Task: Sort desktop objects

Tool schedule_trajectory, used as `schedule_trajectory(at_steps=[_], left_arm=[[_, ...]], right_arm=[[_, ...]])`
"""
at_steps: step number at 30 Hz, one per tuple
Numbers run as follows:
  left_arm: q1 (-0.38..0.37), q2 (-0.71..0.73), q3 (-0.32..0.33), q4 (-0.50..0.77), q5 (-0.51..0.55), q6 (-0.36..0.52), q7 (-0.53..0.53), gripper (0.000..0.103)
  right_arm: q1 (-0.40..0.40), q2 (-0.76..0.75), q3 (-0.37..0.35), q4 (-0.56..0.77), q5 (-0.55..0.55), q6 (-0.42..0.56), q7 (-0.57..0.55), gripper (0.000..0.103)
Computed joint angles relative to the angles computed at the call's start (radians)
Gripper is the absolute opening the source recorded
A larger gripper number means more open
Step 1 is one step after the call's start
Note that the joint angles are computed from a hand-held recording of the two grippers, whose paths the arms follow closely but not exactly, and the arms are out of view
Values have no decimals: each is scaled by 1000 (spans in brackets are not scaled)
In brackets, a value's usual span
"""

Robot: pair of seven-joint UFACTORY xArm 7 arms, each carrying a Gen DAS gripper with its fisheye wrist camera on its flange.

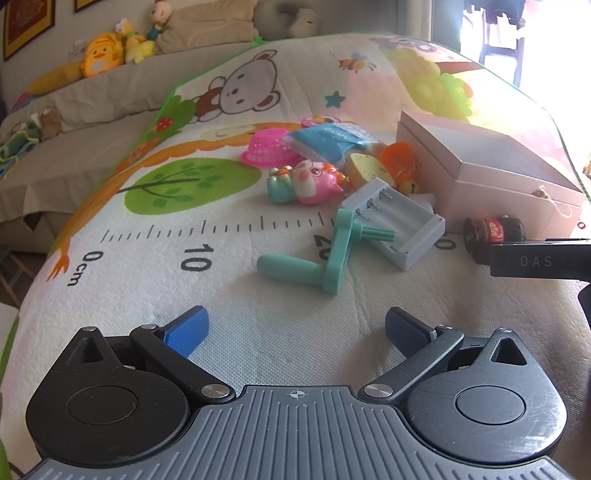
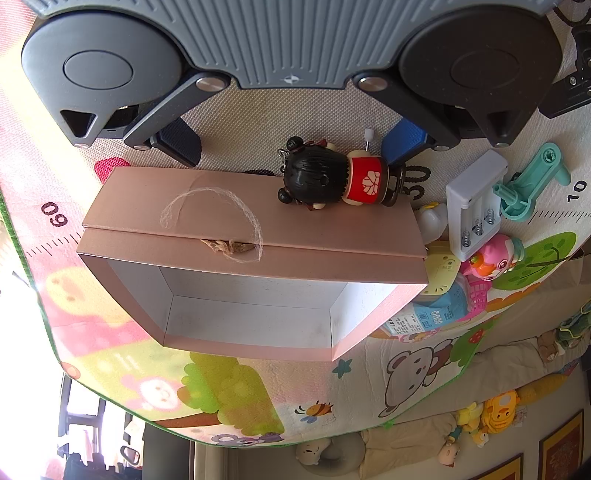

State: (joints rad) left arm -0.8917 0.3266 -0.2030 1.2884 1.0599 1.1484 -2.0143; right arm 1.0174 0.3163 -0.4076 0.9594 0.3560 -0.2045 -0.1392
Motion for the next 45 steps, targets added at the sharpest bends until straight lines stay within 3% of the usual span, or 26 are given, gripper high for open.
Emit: schedule_trajectory(at_steps=[39,45], left_arm=[[0,-1,0,-2,2,-4,-4,103],[1,-1,0,-2,3,-4,-5,103]], right_arm=[[-7,-7,10,-2,-5,2,7,103],[-149,-42,148,-24,-51,-2,-1,103]])
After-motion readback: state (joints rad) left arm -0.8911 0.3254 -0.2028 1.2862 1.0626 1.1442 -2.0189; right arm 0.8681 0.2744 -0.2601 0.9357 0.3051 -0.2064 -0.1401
